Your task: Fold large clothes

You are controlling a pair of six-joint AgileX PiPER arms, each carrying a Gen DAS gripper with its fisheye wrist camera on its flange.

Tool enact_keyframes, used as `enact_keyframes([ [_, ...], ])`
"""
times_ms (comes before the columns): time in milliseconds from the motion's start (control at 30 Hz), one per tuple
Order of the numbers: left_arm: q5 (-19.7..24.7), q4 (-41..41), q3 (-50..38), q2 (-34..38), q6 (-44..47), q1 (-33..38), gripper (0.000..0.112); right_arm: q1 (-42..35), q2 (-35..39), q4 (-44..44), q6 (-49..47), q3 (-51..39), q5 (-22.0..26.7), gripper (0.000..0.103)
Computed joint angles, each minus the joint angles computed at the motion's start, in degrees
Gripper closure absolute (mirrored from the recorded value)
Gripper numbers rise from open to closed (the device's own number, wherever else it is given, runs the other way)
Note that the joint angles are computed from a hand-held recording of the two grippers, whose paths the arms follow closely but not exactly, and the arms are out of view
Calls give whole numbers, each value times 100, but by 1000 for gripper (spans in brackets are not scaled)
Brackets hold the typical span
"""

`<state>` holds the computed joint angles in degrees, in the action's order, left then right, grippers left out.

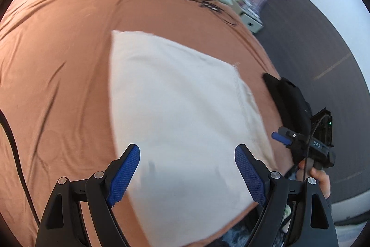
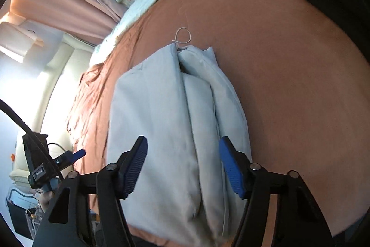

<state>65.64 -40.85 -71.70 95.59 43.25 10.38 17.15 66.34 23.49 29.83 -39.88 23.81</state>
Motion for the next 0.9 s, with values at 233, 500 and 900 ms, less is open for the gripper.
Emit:
enact_keyframes([
  [233, -79, 66, -311, 668, 127, 383, 30, -503, 1043, 675, -1042, -782, 337, 50],
  [500, -293, 205, -581, 1338, 15, 319, 44, -1499, 2101, 3769, -4186, -1211, 988, 53],
  [900, -375, 213, -584, 1666, -36, 249, 67, -1886, 2623, 4378, -4992, -1772, 1541, 90],
])
